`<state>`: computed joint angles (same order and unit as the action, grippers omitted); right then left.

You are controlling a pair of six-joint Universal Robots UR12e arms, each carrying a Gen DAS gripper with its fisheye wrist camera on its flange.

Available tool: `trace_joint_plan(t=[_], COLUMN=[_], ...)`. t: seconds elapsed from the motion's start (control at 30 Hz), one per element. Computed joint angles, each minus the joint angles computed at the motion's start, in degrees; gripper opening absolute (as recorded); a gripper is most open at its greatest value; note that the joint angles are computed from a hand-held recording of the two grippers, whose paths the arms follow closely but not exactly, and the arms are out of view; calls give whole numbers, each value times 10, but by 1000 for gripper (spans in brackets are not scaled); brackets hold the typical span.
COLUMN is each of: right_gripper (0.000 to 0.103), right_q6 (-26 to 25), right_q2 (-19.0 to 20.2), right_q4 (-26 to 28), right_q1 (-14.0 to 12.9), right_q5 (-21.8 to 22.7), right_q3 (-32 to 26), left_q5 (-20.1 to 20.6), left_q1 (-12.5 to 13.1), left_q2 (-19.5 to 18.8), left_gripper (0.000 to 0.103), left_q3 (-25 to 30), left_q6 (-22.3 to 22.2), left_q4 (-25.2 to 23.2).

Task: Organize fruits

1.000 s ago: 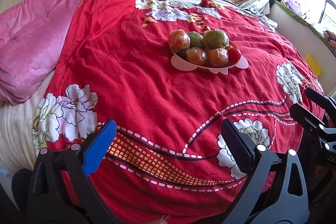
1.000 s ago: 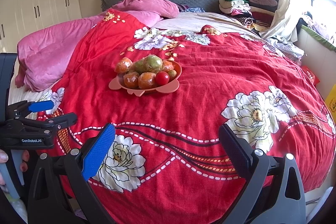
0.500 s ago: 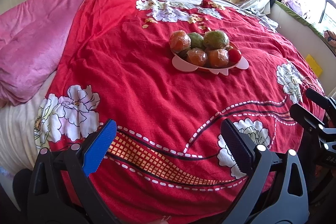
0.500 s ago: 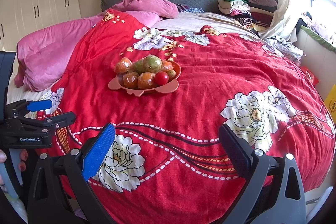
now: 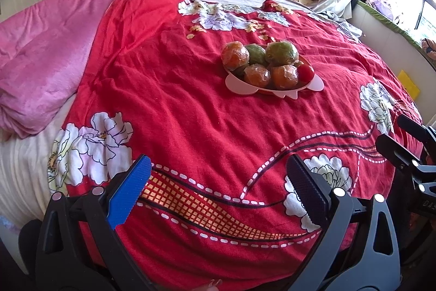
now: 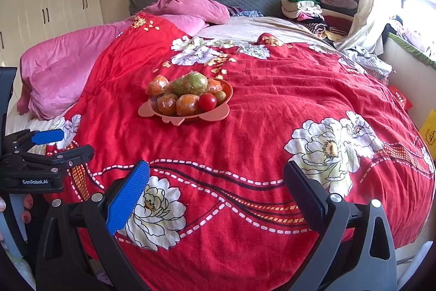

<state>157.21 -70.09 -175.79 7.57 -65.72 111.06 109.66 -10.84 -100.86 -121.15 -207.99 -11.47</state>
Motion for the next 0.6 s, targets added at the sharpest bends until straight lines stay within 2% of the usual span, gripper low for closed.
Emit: trace_joint_plan(t=[0.23,0.43,0.5,0.6], right_gripper=[98,98,98,98], right_q6=[2,1,2,3], right_q2=[1,2,4,7], right_q4=[-1,3,4,8], right_q1=[0,0,0,0], right_q5=[-2,-2,-2,-1], right_q3=[0,-1,-2,-5], left_q5=[12,24,15,13], left_q1=[-2,-3,1,3], left_q2=[-1,-3,-2,1], left_gripper=[93,93,93,93], left_q3=[1,-3,-6,-15], left_q6=[2,-8,-11,-14], left_q4=[-4,23,29,63])
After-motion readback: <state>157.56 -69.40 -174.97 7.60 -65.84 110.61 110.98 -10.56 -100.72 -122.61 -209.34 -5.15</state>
